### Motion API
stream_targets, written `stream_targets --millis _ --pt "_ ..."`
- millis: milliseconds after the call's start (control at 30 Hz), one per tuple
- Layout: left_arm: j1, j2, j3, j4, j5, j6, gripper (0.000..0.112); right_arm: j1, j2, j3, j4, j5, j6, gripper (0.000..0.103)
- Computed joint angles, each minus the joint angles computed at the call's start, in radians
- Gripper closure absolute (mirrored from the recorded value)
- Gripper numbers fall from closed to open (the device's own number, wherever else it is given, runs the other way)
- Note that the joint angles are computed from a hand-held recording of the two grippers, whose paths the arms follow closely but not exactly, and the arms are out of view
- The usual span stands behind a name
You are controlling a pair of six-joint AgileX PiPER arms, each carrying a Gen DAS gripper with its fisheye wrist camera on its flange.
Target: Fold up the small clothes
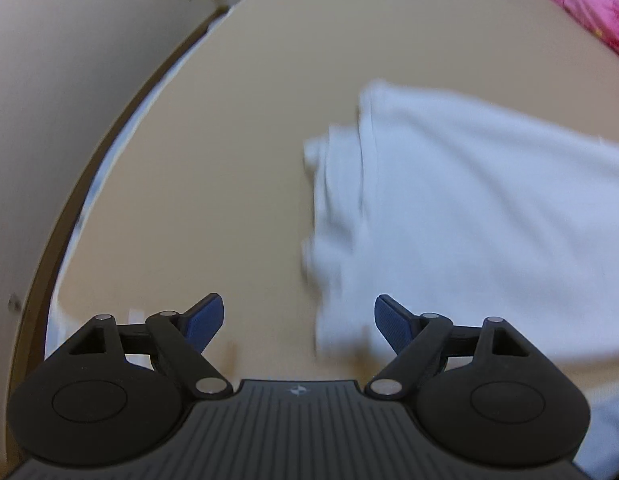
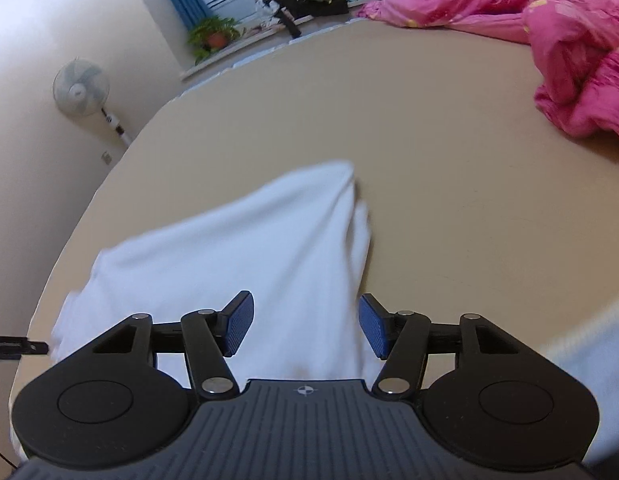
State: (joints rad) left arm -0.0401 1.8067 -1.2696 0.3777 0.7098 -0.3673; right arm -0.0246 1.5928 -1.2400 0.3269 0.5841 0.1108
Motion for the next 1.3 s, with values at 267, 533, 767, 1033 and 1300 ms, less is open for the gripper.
stream_targets --millis 267,533,767,1033,1300 --pt "-0.172 -0.279 0.348 0.093 0.036 -0.220 0.026 0.223 -0.261 0.135 -0.223 0.074 0.235 0.034" --pt "-0.363 -0.440 0.396 0.223 0.169 -0.377 0.026 0.419 -0.429 0.200 -0.446 0.118 0.417 0.031" --pt "-0.390 -0.500 0.428 0.198 0.175 -0.371 0.026 0.484 -0.445 0.200 -0.506 0.151 0.493 0.030" --pt "-0.345 -0.486 0.411 0.151 0.160 -0.334 0.026 0.502 -0.424 0.194 -0.534 0.156 0.513 0.030" --pt "-0.311 -0.448 0.398 0.136 0.142 -0.302 0.026 0.452 -0.379 0.181 -0.480 0.144 0.476 0.030"
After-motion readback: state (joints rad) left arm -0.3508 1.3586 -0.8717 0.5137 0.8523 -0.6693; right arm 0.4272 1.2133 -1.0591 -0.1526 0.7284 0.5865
